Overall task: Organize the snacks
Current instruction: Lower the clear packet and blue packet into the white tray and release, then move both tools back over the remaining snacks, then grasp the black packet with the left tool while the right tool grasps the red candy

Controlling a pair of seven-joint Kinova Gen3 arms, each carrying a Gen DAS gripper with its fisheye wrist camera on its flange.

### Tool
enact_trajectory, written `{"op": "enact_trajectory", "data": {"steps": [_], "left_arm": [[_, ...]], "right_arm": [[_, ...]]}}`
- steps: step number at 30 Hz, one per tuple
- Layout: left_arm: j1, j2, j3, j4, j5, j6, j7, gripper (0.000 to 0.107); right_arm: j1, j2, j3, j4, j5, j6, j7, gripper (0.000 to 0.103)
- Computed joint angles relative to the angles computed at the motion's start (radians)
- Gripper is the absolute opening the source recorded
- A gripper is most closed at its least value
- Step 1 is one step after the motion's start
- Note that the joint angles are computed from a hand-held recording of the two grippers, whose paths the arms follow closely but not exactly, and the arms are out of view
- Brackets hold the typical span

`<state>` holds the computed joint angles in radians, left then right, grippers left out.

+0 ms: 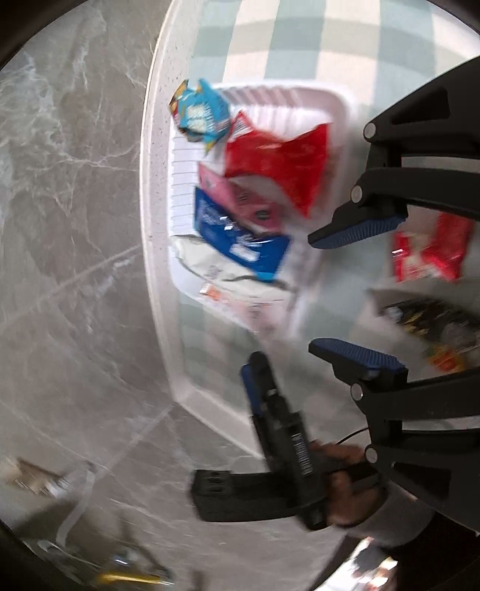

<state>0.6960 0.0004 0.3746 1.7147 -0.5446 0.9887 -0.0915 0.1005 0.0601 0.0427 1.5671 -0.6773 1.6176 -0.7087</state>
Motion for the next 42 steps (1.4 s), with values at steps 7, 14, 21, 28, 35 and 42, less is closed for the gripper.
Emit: {"op": "enact_trajectory", "data": {"steps": [7, 14, 21, 28, 35, 42], "left_arm": [[0.089, 0.031, 0.044, -0.016, -0.013, 0.036, 0.143, 0.048], [0.182, 0.074, 0.04, -0.059, -0.032, 0.071, 0.205, 0.049], [0.241, 0.104, 0.023, -0.11, -0.002, 0.094, 0.169, 0.051], [0.28, 0.159, 0.003, -0.163, 0.079, 0.094, 0.098, 0.052], [0.312, 0.209, -0.035, -0.192, 0.14, 0.079, 0.065, 0.052], [0.329, 0.238, -0.062, -0.208, 0.17, 0.074, 0.043, 0.052]], "right_arm": [[0.009, -0.043, 0.018, 0.109, 0.144, -0.008, 0.164, 0.057], [0.031, -0.063, 0.051, 0.173, 0.218, -0.08, 0.171, 0.059], [0.057, -0.085, 0.077, 0.154, 0.295, -0.2, 0.059, 0.059], [0.131, -0.075, 0.121, 0.131, 0.261, -0.164, 0.148, 0.059], [0.121, -0.127, 0.117, 0.17, 0.276, -0.201, 0.278, 0.06], [0.075, -0.16, 0.111, 0.204, 0.314, -0.265, 0.377, 0.06]]}}
